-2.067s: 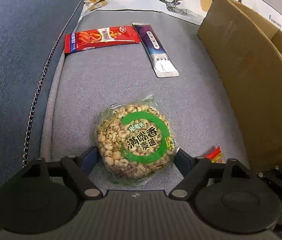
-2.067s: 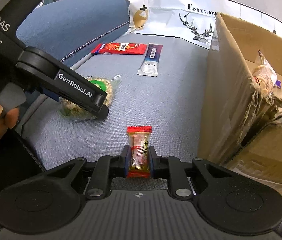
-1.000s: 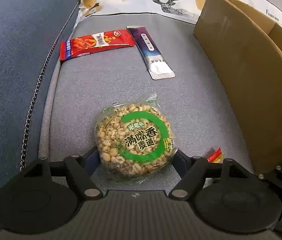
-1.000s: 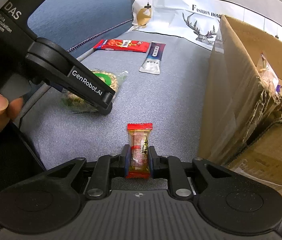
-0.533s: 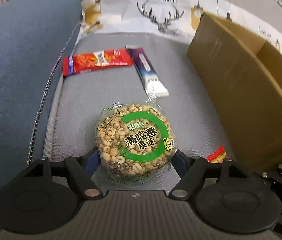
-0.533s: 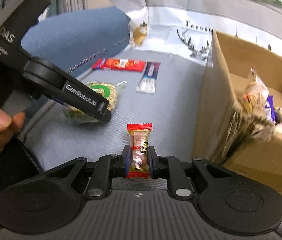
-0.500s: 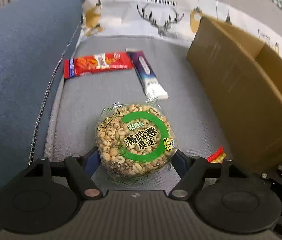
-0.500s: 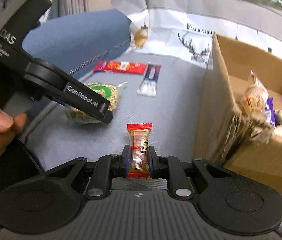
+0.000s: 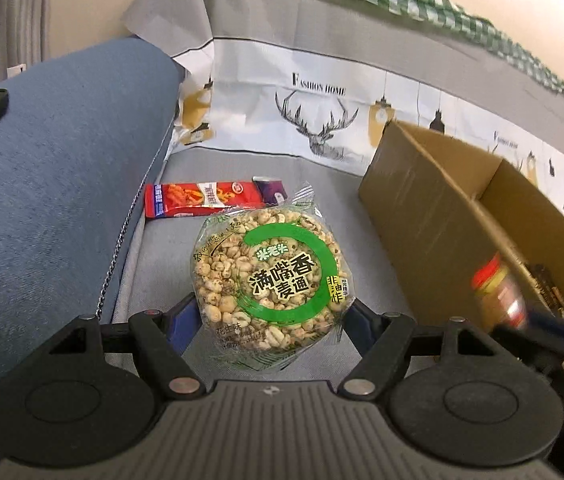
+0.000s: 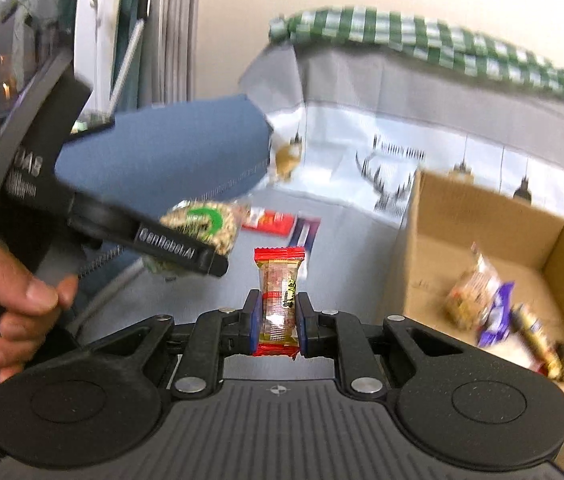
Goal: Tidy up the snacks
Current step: 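Carry the candy and nut cake over the box and open both tools to drop them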
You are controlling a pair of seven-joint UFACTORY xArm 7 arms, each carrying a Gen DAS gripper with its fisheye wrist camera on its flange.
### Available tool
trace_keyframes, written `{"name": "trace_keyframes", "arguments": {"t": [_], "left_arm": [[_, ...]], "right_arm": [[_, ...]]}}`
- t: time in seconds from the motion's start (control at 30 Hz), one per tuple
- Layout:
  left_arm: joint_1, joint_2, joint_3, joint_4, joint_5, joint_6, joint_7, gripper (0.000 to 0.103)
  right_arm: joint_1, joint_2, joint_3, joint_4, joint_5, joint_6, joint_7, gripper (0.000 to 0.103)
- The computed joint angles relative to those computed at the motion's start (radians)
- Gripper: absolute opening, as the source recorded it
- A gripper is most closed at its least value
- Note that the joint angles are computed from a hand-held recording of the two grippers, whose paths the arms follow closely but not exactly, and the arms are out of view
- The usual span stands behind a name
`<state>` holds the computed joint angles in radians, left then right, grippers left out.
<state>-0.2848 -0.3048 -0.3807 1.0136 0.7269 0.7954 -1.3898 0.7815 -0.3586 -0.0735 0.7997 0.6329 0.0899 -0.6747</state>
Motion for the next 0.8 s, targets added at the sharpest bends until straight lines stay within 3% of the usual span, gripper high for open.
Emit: {"name": "trace_keyframes", "arguments": {"t": [0.33,0.53,0.73,0.8], "left_arm": [[0.009,-0.017,-0.014,-0.009,0.019,-0.020,-0.013,0.079],[0.006,0.001,-0.020,0.008,0.042,-0.007,-0.003,0.079],[-0.004,-0.008,-0.020,0.002,0.028,-0.020,-0.053,0.079],[-0.009,0.004,-0.036,0.021,0.035,0.006,-0.054,0.079]], "right_arm": [[0.125,-0.070,-0.224,0.096,0.098,-0.030,-0.179,0.018],[0.075,-0.022,-0.313,0.142,0.116,-0.029,-0.269,0.018],[0.048,0.035,-0.356,0.140,0.296,-0.044,-0.288,0.018],[0.091,0.040,-0.381,0.147,0.369,-0.076,-0.375,0.018]]}}
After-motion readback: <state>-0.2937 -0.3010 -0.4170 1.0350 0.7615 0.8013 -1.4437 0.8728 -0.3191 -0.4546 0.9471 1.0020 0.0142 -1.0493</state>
